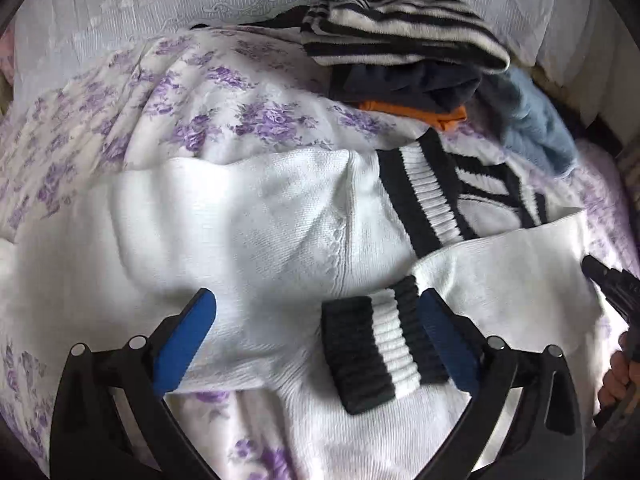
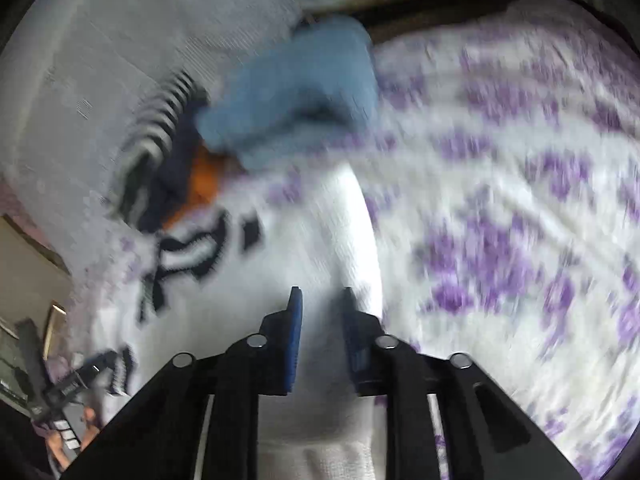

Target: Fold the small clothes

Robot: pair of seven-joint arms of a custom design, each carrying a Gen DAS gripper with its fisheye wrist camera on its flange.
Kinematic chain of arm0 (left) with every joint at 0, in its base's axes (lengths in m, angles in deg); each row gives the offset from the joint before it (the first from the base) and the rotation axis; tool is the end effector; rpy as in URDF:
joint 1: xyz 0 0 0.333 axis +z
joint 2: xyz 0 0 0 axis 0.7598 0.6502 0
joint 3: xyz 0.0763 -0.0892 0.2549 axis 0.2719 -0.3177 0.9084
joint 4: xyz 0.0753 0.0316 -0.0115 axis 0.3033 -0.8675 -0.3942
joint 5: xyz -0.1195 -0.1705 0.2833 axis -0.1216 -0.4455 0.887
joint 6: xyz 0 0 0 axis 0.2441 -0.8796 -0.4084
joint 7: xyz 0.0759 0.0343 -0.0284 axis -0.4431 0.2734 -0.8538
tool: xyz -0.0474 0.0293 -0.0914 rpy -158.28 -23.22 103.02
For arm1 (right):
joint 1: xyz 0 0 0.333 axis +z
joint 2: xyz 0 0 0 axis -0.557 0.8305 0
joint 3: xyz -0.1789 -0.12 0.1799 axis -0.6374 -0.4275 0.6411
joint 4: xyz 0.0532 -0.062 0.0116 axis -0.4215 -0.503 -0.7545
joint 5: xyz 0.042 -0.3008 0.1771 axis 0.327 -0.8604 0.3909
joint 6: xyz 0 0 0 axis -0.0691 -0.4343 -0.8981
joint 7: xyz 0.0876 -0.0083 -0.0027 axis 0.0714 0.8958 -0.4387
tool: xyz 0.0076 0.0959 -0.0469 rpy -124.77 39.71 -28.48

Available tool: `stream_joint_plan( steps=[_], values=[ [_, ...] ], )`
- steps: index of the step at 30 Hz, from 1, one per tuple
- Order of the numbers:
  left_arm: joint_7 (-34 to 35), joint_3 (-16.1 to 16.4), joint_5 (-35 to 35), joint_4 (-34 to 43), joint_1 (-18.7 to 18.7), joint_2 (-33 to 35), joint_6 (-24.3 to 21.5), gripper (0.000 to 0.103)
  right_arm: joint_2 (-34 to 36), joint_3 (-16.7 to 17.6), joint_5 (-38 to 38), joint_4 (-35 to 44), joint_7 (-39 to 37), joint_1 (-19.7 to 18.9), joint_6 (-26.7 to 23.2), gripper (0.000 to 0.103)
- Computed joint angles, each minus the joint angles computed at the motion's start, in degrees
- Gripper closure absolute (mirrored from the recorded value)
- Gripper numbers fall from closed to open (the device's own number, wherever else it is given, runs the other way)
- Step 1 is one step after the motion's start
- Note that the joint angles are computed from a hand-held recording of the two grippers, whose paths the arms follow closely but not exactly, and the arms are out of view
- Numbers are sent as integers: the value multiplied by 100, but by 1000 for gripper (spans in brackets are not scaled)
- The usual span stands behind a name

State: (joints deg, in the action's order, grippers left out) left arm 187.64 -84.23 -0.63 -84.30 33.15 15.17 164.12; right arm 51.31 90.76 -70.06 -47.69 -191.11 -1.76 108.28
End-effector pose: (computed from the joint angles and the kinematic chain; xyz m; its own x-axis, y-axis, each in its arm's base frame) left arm 0.6525 -0.3087 0.4746 -0.5683 -0.8119 0.1338 -0.7373 0.4303 -0.5208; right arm 0.4122 0.3667 0.4740 -0.6146 -0.6563 -0.4376 -0.4258 0.7430 -0.5164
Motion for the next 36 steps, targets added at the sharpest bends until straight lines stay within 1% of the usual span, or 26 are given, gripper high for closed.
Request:
stream_joint_plan(
  steps=[1,2,3,4,6,8,10,12,14,15,16,17,18,19,20,21,22,24,25,26,28,29,31,33,35,36],
  values=[
    [129,-110,-156,-27,108,-18,-96,4,-32,23,-111,122,-149,30,-327,68],
    [253,-198,-303,-139,191,-63,-108,4,25,43,-89,306,-308,49,-644,56],
    [369,-241,-367,-147,204,-52,-138,4,44,36,-29,389,-426,53,-848,55],
    [435,-204,-303,-206,136,-58,-69,4,38,-14,95,350,-531,9,-832,55],
    [529,-141,-172,-194,10,25,-6,4,-22,-122,334,104,-611,-129,-451,55],
    [459,-67,-74,194,-116,310,-154,4,-62,-234,401,-308,-435,-305,352,55],
    [499,-132,-174,431,-80,459,-236,5,-80,-238,26,-525,8,-374,685,54],
    [614,-289,-453,485,58,474,-292,9,-136,-208,-174,-621,203,-405,790,56],
    [681,-340,-629,457,126,441,-287,37,-276,-164,-317,-763,378,-430,804,62],
    [690,-293,-603,339,105,361,-216,41,-300,-151,-333,-795,388,-457,839,70],
    [718,-264,-583,173,97,257,-92,50,-386,-138,-331,-889,396,-480,887,76],
    [754,-262,-593,102,106,218,-13,61,-373,-121,-319,-865,377,-510,920,88],
    [727,-246,-605,26,110,161,101,69,-377,-110,-289,-855,349,-534,927,90],
    [646,-215,-607,-15,109,108,212,87,-393,-89,-296,-811,335,-547,846,91],
    [626,-243,-663,95,140,143,193,92,-401,-66,-344,-759,312,-555,773,91],
    [716,-391,-861,256,255,215,150,93,-380,-47,-407,-677,253,-561,690,92],
    [780,-403,-915,218,278,181,215,93,-343,-31,-403,-604,156,-555,596,92],
    [755,-285,-780,108,172,155,349,93,-215,-39,-104,-496,-137,-534,429,90],
    [742,-254,-724,166,147,214,266,93,-127,-88,187,-547,-329,-549,553,91],
    [666,-160,-585,169,66,269,230,90,-121,-126,94,-658,-249,-556,736,91],
    [578,-13,-307,-69,-48,230,499,86,-238,-162,-52,-807,29,-567,894,91],
    [530,-1,-241,-103,-69,200,558,85,-268,-125,-45,-769,83,-545,713,91],
    [408,33,-135,-444,-73,-20,911,82,-215,44,-207,-419,77,-396,-141,87],
    [342,35,-73,-801,-26,-228,1242,81,-113,116,-457,-110,-76,-258,-556,87],
    [290,19,-19,-678,-16,-145,1119,78,189,78,-453,305,-642,-184,-759,88],
    [202,80,86,-590,-74,-84,1045,77,433,-2,-33,552,-1129,-202,-876,89]
  ],
)
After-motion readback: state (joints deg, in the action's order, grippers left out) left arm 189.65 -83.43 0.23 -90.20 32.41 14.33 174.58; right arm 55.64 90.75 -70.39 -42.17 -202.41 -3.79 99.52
